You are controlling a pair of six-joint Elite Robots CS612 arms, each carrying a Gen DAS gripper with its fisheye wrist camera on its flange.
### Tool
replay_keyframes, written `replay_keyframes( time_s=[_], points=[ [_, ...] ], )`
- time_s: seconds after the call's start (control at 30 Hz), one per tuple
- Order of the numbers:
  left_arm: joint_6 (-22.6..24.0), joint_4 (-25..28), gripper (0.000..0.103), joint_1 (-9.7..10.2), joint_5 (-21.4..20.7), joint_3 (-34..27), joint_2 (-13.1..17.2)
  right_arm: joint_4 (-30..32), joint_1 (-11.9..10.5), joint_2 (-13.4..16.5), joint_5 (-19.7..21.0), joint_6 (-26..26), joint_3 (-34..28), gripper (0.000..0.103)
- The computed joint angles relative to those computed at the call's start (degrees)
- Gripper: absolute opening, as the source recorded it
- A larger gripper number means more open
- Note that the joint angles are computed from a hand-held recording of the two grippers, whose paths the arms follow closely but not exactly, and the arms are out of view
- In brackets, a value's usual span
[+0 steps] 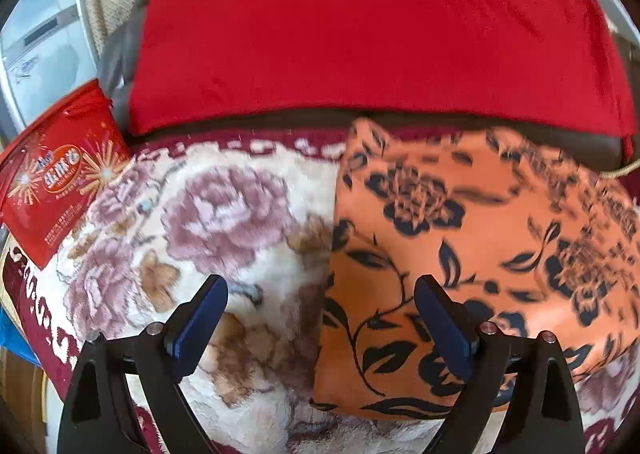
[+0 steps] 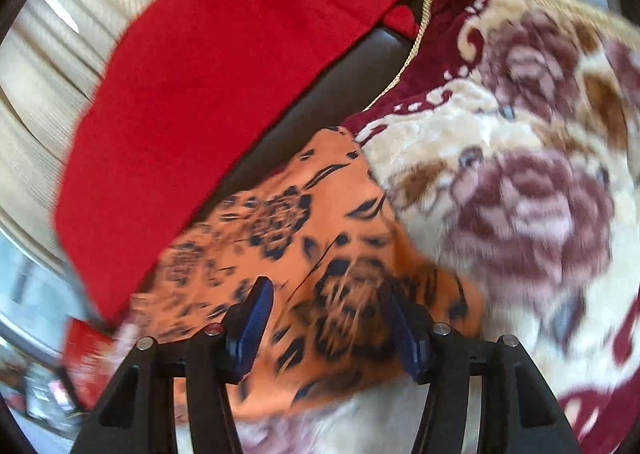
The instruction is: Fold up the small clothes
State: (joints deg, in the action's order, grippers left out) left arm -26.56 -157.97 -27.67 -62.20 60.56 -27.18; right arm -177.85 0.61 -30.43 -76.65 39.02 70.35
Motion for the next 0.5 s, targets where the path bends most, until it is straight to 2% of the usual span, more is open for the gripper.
replay_keyframes(
  time_s=[0.03, 0.1, 0.2, 0.33, 0.37, 0.5],
  points=[
    [-0.08, -0.20, 0.095, -0.13, 0.85, 0.06, -0.05, -0.17, 0.01, -0.66, 0.62, 1.10, 1.06, 0.060],
    [-1.05, 1.20, 0.095, -0.16, 1.26, -0.25, 0.02, -0.66, -0.56, -1.04, 4.74, 4.05, 2.85, 0.061],
    [-3.40, 4.47, 0.095, 0.45, -2.89, -0.87, 0.09, -1.53, -1.32, -0.61, 7.90, 9.70, 3.82, 0.061],
    [-3.07, 7.00, 0.095, 0.71, -4.98, -1.91, 0.73, -2.46, -2.18, 1.67, 10.25, 16.05, 1.70, 0.065],
    [-2.78, 7.48, 0.095, 0.72, -5.42, -2.14, 0.90, -4.01, -2.32, 2.51, 10.03, 18.56, 0.88, 0.065],
    [-2.93, 7.56, 0.095, 0.91, -6.80, -2.48, 1.16, -8.70, -2.38, 5.24, 9.07, 22.16, -2.70, 0.067]
  ],
)
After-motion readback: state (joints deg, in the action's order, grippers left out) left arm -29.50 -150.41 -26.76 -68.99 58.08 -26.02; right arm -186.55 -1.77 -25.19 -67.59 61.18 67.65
